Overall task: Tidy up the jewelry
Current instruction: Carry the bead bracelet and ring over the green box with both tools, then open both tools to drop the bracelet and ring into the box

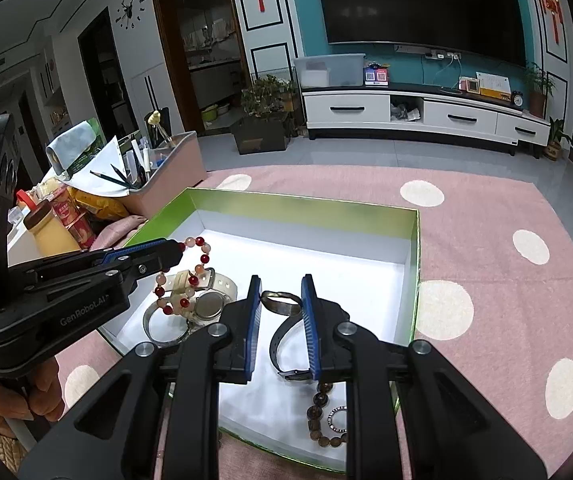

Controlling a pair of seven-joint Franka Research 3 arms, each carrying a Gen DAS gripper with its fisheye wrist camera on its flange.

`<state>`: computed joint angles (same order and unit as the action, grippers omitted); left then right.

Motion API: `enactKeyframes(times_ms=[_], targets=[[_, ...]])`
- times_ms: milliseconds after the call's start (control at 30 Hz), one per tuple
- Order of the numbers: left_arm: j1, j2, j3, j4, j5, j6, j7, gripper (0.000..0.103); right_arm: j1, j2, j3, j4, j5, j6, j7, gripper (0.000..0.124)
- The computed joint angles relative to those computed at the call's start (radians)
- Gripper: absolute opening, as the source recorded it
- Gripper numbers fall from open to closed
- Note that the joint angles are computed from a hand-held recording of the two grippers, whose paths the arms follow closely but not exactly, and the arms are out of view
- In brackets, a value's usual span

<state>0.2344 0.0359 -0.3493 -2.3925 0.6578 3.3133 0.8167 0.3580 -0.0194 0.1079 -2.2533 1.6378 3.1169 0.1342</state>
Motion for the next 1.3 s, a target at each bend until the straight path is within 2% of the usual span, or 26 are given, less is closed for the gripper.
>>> enactKeyframes(times_ms=[100,133,300,633,667,767,1000,1067,1100,1133,1300], targets=[[0.012,0.004,-0.015,0.001,-0.009,-0.006,0.009,0.007,0.000,0.002,0.000,-0.003,-0.014,-0.001,0.015,0.020],[0.053,0.008,-0.057,0.003,-0.011,-0.011,0.011,0.007,0.000,0.004,0.001,-0.005,-0.027,0.000,0.027,0.020],[0.085,0.018,-0.099,0.003,-0.072,-0.025,0.066,0.007,0.002,0.014,0.001,-0.011,-0.093,0.004,0.093,0.020],[0.030,0.028,-0.066,-0.001,-0.188,-0.043,0.167,0.007,0.001,0.027,0.003,-0.022,-0.203,0.010,0.204,0.020],[0.000,0.028,-0.037,-0.001,-0.193,-0.043,0.170,0.007,0.000,0.029,0.004,-0.022,-0.212,0.010,0.213,0.020],[-0.025,0.028,-0.018,-0.004,-0.226,-0.043,0.197,0.007,0.000,0.032,0.006,-0.022,-0.232,0.010,0.233,0.020],[-0.034,0.035,-0.023,-0.004,-0.315,-0.051,0.276,0.007,-0.003,0.038,0.010,-0.027,-0.264,0.013,0.264,0.020],[0.022,0.039,-0.089,-0.005,-0.367,-0.055,0.323,0.007,-0.003,0.040,0.012,-0.027,-0.270,0.015,0.269,0.020],[0.018,0.040,-0.085,-0.004,-0.366,-0.057,0.324,0.007,-0.003,0.041,0.012,-0.027,-0.275,0.015,0.273,0.020],[-0.020,0.041,-0.047,-0.002,-0.367,-0.058,0.326,0.007,-0.004,0.042,0.012,-0.028,-0.283,0.015,0.280,0.020],[-0.047,0.042,-0.031,-0.001,-0.425,-0.061,0.374,0.007,-0.006,0.045,0.015,-0.030,-0.306,0.019,0.305,0.020]])
